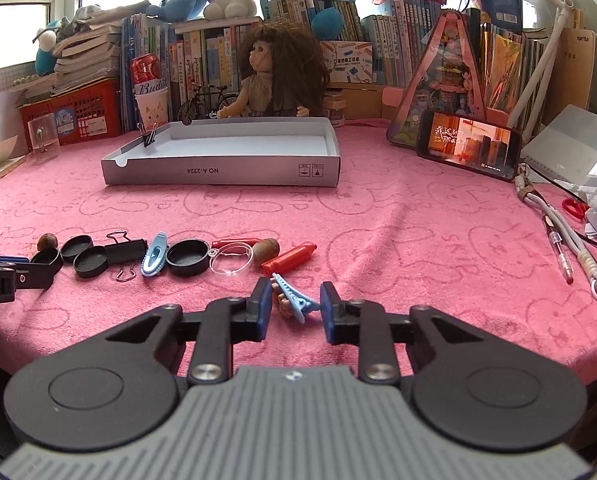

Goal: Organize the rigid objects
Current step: 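Grasp a black round lid with the left tool while the right tool grasps the blue hair clip, then carry the black lid and blue clip over the white tray with both tools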

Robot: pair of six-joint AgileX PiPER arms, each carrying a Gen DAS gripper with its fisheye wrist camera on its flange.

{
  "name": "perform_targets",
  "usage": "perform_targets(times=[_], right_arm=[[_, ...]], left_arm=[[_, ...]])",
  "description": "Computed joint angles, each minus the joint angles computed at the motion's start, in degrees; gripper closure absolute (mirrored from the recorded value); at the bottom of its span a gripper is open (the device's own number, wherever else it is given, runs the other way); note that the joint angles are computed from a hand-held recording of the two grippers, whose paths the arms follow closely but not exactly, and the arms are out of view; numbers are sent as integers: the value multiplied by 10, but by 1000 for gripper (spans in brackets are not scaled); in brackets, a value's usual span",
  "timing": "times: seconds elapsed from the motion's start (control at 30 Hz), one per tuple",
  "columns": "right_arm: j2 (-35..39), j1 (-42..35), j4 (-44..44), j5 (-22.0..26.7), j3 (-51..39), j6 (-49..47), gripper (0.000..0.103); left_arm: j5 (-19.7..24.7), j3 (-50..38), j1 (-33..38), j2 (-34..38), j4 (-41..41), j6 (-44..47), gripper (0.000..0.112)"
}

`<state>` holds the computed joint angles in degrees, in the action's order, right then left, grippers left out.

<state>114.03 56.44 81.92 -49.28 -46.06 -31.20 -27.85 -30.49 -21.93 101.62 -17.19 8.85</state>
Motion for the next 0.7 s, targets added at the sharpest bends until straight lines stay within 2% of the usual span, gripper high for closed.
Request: perform_targets(times=[0.17,0.43,0.6,0.7], right_arm=[[-5,6,-6,-16,3,1,73],[-11,-7,-28,-21,-5,-7,73],[-10,-14,-37,-17,-10,-7,72],[-9,-15,-39,-8,-9,1,72]], left_arm=[[-23,11,-7,-10,-1,4,89],[-30,6,-8,-17,-3,4,90],[-13,-10,-12,4,-30,32,89],[-5,-16,-4,16,-16,13,88]])
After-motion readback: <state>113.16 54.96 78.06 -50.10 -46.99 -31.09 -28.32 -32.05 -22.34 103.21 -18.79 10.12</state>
